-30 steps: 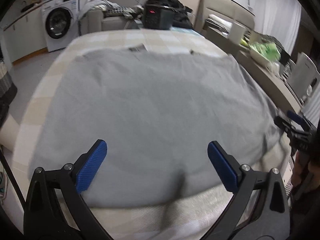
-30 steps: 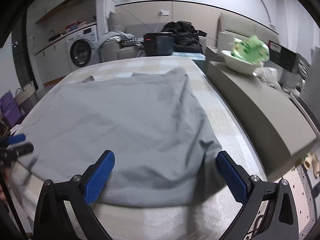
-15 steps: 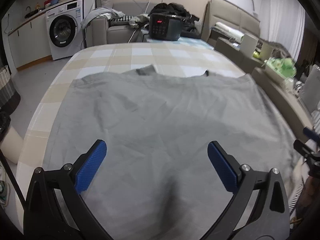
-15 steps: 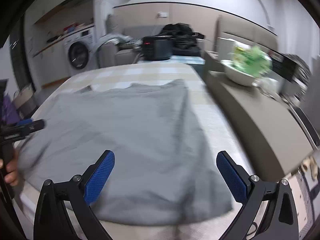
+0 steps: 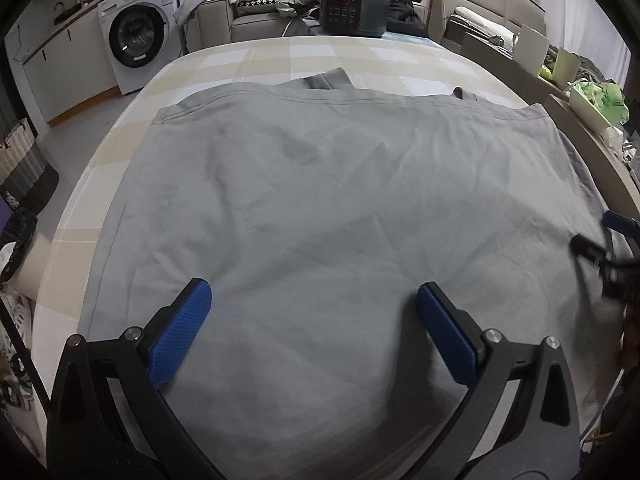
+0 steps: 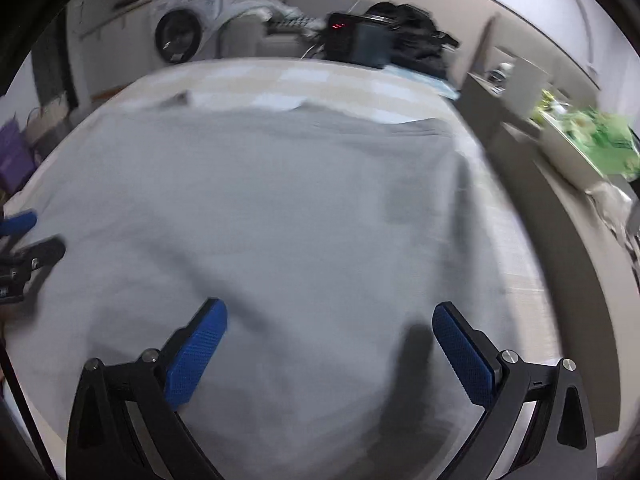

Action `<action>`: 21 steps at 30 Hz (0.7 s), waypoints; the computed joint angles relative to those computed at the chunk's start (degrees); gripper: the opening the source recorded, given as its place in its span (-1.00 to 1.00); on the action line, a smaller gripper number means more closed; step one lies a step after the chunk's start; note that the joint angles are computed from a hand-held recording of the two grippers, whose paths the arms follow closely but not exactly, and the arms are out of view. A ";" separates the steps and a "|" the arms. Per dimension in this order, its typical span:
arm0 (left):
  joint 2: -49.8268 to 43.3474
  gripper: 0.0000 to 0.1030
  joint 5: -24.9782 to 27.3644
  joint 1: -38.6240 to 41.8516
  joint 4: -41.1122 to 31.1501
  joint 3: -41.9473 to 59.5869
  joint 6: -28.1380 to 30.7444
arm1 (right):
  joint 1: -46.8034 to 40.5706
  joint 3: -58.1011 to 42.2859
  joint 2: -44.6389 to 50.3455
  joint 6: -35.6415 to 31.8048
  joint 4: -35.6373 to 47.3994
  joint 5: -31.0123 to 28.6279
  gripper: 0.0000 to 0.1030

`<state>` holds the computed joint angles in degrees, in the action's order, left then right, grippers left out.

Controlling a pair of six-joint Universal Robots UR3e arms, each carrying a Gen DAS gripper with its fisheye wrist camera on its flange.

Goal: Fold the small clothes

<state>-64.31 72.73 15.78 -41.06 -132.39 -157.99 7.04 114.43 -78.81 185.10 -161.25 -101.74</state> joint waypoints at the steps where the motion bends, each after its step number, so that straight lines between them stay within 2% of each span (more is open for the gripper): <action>1: 0.08 0.97 -0.04 0.02 -0.13 0.02 -0.03 | -1.03 0.95 -0.40 1.43 -0.67 -3.21 1.00; 2: -0.20 0.97 0.12 -0.17 0.14 0.06 -0.14 | -1.78 1.48 -0.26 2.54 -1.07 -7.13 1.00; 3: -0.48 0.97 0.42 -0.47 0.45 0.14 -0.27 | -3.10 2.44 -0.73 3.15 -1.66 -7.87 1.00; 6: 0.08 0.97 0.23 -0.19 -0.12 0.12 -0.08 | -7.11 3.85 -3.89 5.33 1.22 -4.53 1.00; 9: 0.07 0.97 0.15 -0.04 -0.21 0.15 0.03 | -3.88 3.27 -4.65 5.66 -0.15 -5.95 1.00; 12: 0.10 0.97 0.21 -0.10 -0.20 0.14 -0.01 | 0.99 -1.41 -2.48 4.10 -0.43 -4.09 1.00; 16: 0.19 0.97 0.18 -0.07 -0.26 0.10 0.00 | 7.64 -11.86 5.57 -0.56 0.15 -0.35 1.00; 21: 0.21 0.97 0.17 -0.06 -0.29 0.11 0.01 | 10.89 -26.94 17.73 -0.39 8.55 3.52 1.00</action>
<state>-64.11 72.90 15.72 -41.34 -132.28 -157.98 17.93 87.49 -61.08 184.71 -152.70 -98.21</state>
